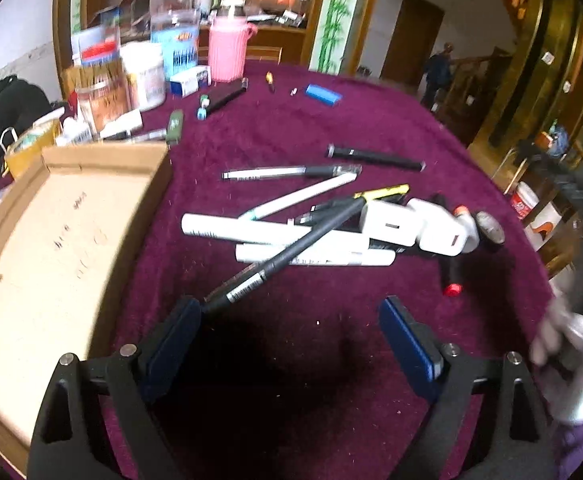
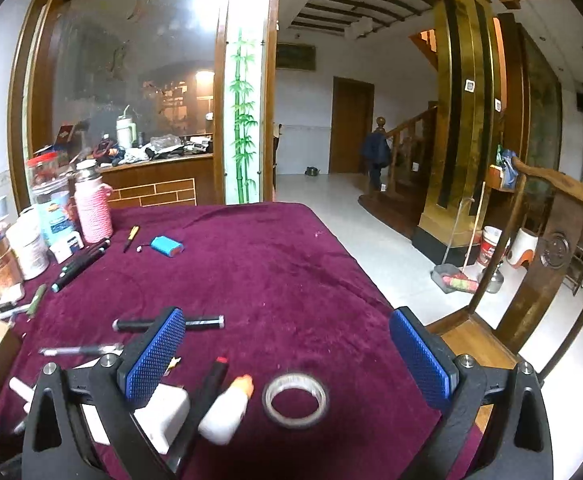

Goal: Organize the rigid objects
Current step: 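Lower the left tool onto the pen pile and grasp a white marker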

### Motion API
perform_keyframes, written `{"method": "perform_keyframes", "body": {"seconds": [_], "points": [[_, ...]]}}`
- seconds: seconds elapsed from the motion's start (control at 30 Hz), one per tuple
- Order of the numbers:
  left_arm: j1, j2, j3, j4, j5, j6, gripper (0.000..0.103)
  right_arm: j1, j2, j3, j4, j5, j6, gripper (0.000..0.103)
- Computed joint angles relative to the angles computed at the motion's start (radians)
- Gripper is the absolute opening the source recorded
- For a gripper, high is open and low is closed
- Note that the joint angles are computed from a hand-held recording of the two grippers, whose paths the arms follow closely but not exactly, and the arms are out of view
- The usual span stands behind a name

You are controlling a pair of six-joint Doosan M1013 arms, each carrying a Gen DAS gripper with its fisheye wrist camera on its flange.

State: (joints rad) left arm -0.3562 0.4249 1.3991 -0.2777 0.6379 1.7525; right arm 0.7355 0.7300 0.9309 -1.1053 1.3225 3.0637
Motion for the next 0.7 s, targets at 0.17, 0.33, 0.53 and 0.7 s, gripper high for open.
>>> {"method": "perform_keyframes", "body": {"seconds": [0.17, 0.33, 0.53, 0.7], "points": [[-0.003, 0.015, -0.035, 0.032, -0.005, 0.068, 0.090, -0.012, -0.038, 0.073, 0.028, -0.039, 0.088, 0.102], [-0.007, 0.106, -0.168, 0.043, 0.100, 0.128, 0.090, -0.021, -0.061, 0.108, 0.046, -0.064, 0.153, 0.102], [-0.008, 0.173, -0.261, 0.001, 0.258, 0.209, 0.080, -0.024, -0.052, 0.089, 0.082, -0.104, 0.095, 0.102], [0.015, 0.176, -0.266, -0.273, 0.518, 0.421, 0.059, -0.027, -0.045, 0.079, 0.112, -0.129, 0.054, 0.102]]}}
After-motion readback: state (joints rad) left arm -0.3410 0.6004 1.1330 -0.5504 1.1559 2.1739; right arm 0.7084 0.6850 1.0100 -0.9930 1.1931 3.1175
